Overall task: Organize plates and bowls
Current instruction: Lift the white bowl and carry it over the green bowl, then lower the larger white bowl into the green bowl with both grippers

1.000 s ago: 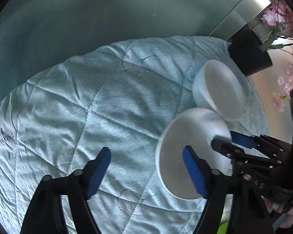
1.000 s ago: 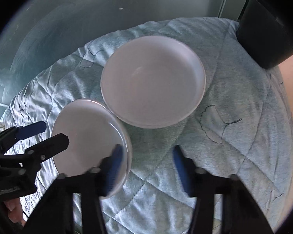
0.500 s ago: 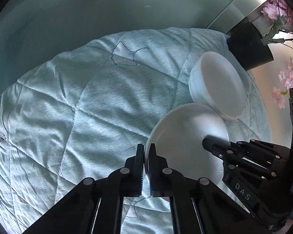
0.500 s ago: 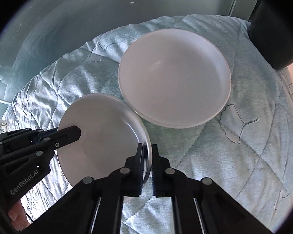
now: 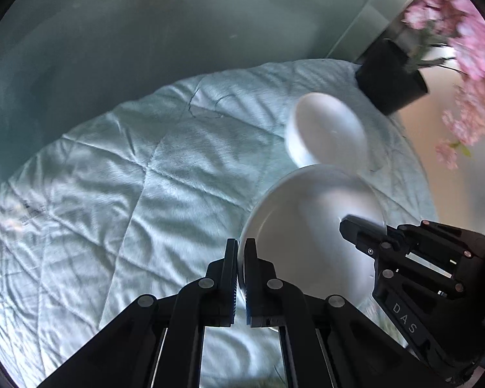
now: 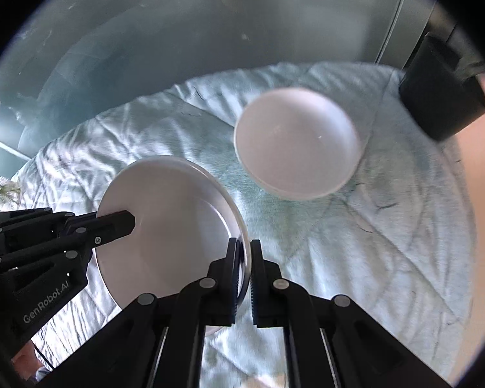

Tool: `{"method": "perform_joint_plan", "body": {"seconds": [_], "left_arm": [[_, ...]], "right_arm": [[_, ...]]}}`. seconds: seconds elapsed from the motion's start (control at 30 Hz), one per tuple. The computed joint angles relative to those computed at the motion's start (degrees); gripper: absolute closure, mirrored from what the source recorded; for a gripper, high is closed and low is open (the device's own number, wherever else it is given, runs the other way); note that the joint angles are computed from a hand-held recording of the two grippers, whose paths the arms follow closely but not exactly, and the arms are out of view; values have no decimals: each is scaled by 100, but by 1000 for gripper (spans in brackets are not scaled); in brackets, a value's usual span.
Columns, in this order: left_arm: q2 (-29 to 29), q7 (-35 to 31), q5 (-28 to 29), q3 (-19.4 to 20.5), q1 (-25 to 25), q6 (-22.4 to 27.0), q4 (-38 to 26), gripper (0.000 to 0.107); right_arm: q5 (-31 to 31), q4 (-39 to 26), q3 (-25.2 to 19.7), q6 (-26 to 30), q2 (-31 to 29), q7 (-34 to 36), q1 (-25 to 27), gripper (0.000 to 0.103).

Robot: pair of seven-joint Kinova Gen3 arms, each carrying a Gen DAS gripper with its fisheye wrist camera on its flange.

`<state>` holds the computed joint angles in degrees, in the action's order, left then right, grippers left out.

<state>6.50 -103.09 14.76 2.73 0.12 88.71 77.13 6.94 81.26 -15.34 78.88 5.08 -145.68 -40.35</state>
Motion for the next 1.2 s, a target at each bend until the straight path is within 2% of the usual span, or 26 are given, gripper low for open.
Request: {"method": "perform_joint_plan", "body": {"seconds": [0.17, 0.47, 0.67, 0.8, 0.9, 1.2], "left_arm": [[-549, 78, 157, -64, -42, 480, -150, 107], [-1698, 428, 171, -199, 71, 1684, -485, 107], [-2298, 820, 155, -77, 300, 2270, -529, 107], [-2631, 1180, 197, 97, 451, 2371, -292, 107], [-2901, 1515, 199, 344, 549, 2387, -6, 107], [-3279, 2140, 432, 646, 814, 2183, 639, 107]], "right_arm": [[206, -264, -180, 479, -332, -369, -181, 98], [713, -1159, -879, 1769, -584, -1285, -834, 98], [887, -1448, -1285, 2390, -706, -1918, -1325, 98], [865, -1392, -1546, 2638, -827, -2348, -1564, 98], [684, -1166, -1668, 2600, -989, -2593, -1586, 98], [166, -572, -2063, 2401, -1410, -2789, -1207, 98]]}}
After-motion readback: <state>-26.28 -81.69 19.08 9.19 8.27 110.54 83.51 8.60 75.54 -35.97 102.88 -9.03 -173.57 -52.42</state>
